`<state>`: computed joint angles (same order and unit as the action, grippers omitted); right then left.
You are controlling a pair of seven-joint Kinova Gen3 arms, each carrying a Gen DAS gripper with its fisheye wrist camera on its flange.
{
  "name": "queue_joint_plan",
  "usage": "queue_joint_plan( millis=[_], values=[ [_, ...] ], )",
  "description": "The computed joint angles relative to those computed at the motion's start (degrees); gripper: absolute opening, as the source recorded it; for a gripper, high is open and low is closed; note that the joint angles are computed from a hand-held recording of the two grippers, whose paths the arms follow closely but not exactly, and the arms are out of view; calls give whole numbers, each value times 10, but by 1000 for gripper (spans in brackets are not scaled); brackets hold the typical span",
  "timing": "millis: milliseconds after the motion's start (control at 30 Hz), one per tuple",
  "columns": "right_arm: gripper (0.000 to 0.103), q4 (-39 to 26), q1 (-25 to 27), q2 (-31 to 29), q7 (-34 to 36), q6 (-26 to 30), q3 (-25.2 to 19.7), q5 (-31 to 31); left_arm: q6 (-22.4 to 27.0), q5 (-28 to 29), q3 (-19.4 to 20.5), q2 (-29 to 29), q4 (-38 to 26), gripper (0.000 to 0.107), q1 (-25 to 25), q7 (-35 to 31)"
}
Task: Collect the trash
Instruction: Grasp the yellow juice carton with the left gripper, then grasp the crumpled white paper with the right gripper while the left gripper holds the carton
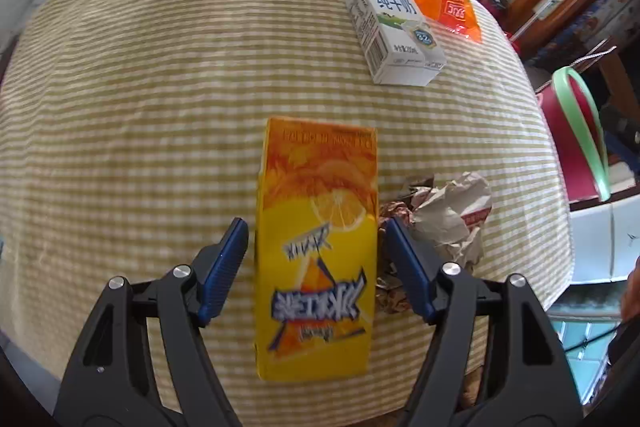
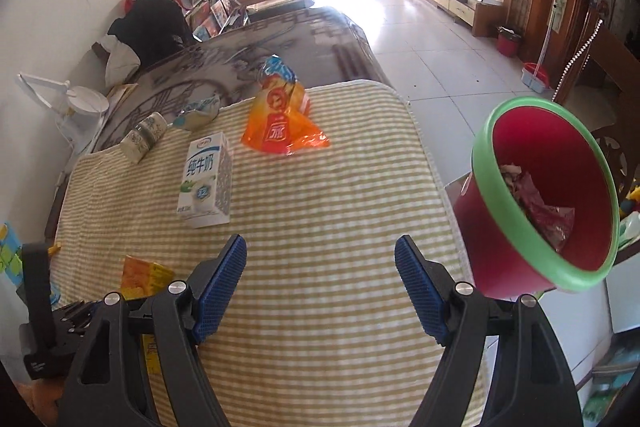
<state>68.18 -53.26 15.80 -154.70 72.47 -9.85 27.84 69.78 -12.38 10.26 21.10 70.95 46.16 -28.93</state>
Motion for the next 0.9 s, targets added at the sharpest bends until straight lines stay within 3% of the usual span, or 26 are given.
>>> queue_joint_plan(
  millis=[67, 100, 200, 333, 567, 900],
  values=[
    [74, -21, -19, 15, -24, 22, 1, 9, -36, 25, 9, -14, 25, 67, -30, -43],
    [74, -34, -29, 22, -35, 32, 2, 11, -43, 30, 9, -16, 32, 61, -36, -57],
    [74, -63, -53, 42, -54, 57, 7, 14, -79, 65, 19, -33, 65, 60, -70, -117],
    [74, -110, -85, 76, -69, 81, 15, 7, -93, 68, 15, -59, 91, 60, -84, -152],
    [74, -143, -96, 113, -80, 69, 23, -53, -107, 69, 10, -103, 142, 60, -124, -176],
    [74, -211, -96, 178, -23, 72, 34, -133, -127, 89, 19, -150, 196, 60, -167, -178]
  ],
)
